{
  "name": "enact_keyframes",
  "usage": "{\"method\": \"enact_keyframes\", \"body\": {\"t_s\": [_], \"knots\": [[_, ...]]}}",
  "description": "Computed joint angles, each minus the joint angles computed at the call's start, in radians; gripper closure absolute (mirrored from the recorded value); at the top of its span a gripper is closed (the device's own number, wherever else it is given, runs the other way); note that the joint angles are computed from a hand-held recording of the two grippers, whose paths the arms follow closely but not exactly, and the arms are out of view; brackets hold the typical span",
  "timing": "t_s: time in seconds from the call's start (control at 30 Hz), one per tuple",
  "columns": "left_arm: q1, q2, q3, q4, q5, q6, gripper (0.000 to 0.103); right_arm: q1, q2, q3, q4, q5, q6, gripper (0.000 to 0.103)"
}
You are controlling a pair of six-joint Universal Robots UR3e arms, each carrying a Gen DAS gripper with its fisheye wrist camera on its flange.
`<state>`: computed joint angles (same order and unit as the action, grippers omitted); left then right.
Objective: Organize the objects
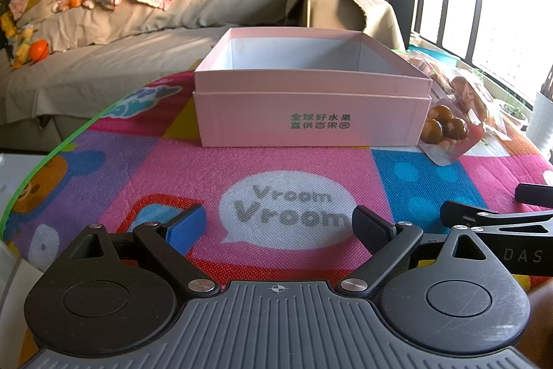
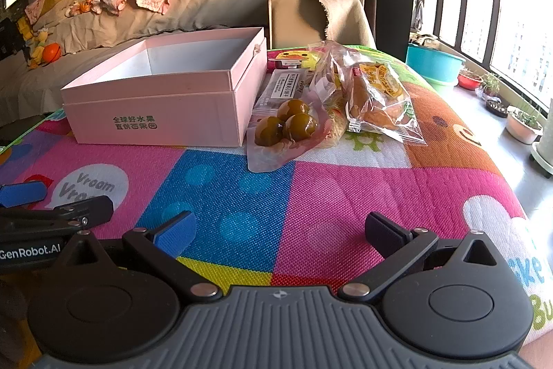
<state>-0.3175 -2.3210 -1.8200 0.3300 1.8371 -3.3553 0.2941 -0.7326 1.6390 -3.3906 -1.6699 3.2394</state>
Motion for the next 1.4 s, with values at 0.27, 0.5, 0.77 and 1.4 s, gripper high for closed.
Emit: {"method": "enact_keyframes", "body": {"t_s": [0.27,0.5,0.77,1.4], "knots": [[0.001,0.0,-0.001,0.001,-0.002,-0.001,0.007,-0.001,0.001,-0.001,0.0,0.001,-0.001,0.0],[0.001,0.0,0.0,0.0,-0.001,0.0,0.007,-0.003,0.003,-0.002,-0.001,0.004,0.0,0.0],[-0.002,0.0,-0.007,0.007,0.003,0.001,0.007,-0.006,0.004,-0.004,0.001,0.009,-0.002,0.0],[-0.01,0.0,-0.002,0.0,0.014,-0.005,0.008,0.006,-0.067,-0.033,0.203,-0.01,0.006,0.0]]}}
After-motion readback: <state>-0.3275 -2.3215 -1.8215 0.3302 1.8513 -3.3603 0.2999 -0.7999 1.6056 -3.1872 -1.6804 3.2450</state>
